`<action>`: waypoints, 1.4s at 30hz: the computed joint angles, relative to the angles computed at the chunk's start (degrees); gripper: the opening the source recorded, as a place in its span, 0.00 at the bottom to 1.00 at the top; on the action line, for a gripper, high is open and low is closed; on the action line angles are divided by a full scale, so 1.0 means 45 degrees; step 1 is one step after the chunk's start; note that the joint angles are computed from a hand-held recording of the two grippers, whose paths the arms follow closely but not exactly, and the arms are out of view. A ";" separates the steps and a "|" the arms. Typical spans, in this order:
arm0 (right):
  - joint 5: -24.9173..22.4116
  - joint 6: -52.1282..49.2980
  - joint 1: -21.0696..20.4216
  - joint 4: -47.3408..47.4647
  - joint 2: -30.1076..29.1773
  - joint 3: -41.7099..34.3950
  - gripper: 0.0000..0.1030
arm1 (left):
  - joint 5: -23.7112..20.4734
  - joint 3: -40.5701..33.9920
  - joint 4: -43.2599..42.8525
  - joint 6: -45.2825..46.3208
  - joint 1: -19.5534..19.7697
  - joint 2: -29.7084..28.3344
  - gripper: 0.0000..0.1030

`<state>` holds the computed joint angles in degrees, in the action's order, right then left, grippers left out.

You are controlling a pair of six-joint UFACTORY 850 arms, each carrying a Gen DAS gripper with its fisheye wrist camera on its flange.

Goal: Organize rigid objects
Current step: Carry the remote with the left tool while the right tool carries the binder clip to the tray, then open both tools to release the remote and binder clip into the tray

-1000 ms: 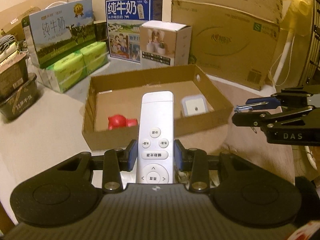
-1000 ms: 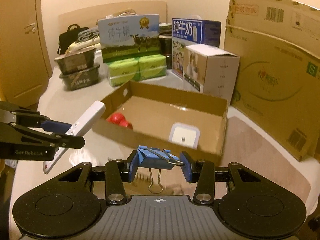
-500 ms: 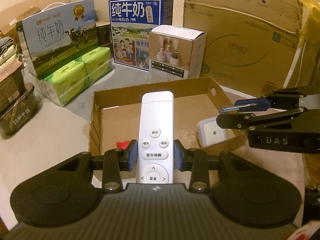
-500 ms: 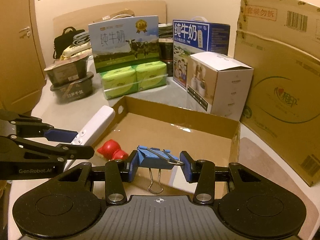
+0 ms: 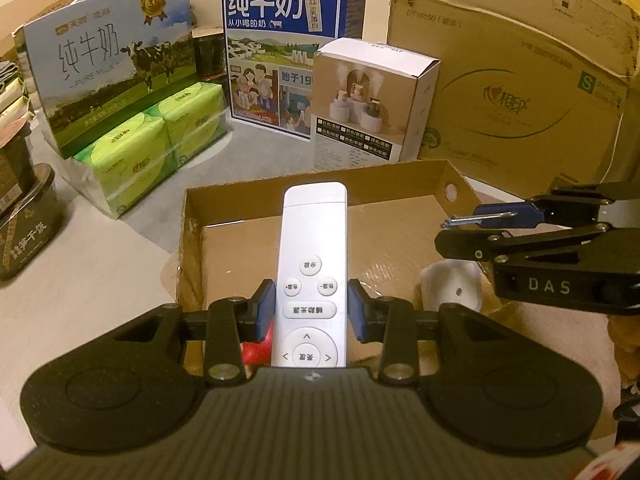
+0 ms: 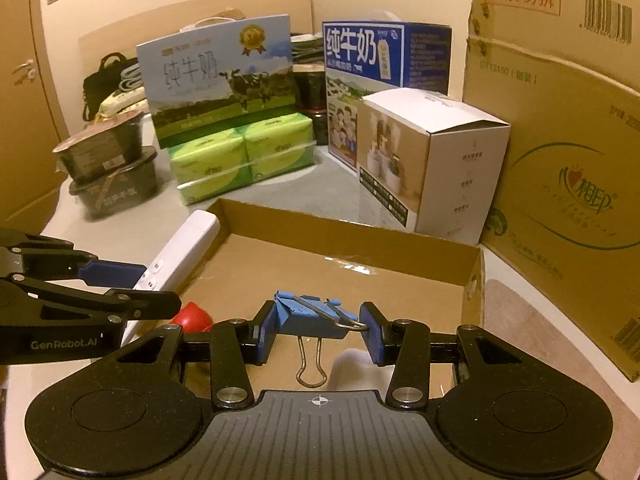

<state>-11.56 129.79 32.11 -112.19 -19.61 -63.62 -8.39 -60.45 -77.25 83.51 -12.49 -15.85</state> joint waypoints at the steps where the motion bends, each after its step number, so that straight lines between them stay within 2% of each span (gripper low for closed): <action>1: 0.0035 0.0010 -0.0039 -0.0016 -0.0077 -0.0081 0.44 | -0.0004 -0.0133 0.0333 -0.0330 0.0002 -0.0124 0.33; 11: 0.0287 -0.0330 -0.0413 0.0297 -0.0881 -0.0910 0.44 | -0.0064 -0.1219 0.2218 -0.2178 -0.0005 -0.1207 0.33; 17: 0.0394 -0.0040 -0.0581 0.0129 -0.1189 -0.1098 0.44 | -0.0121 -0.1608 0.2308 -0.2426 0.0033 -0.1703 0.33; 21: 0.0433 0.0208 -0.0673 -0.0013 -0.1331 -0.1204 0.44 | -0.0042 -0.1730 0.1561 -0.1813 0.0075 -0.1899 0.34; 22: 0.0445 0.0348 -0.0699 -0.0102 -0.1360 -0.1225 0.44 | 0.0074 -0.1722 0.1067 -0.1389 0.0075 -0.1911 0.36; 23: 0.0468 0.0542 -0.0727 -0.0237 -0.1379 -0.1232 0.44 | 0.0228 -0.1675 0.0353 -0.0697 0.0070 -0.1889 0.42; 25: 0.0508 0.0496 -0.0747 -0.0111 -0.1418 -0.1275 0.44 | 0.0270 -0.1584 -0.0841 0.0425 0.0140 -0.1820 0.43; 33: 0.0669 0.1032 -0.0744 -0.0537 -0.1433 -0.1270 0.44 | 0.0355 -0.1344 -0.0626 0.0189 0.0332 -0.1574 0.43; 42: 0.0704 0.0031 -0.0621 0.0397 -0.1527 -0.1432 0.44 | 0.0300 -0.1184 -0.0728 0.0319 0.0335 -0.1416 0.43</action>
<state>-8.39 129.93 29.31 -110.40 -26.48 -70.06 -7.04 -65.77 -80.53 84.95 -10.98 -22.23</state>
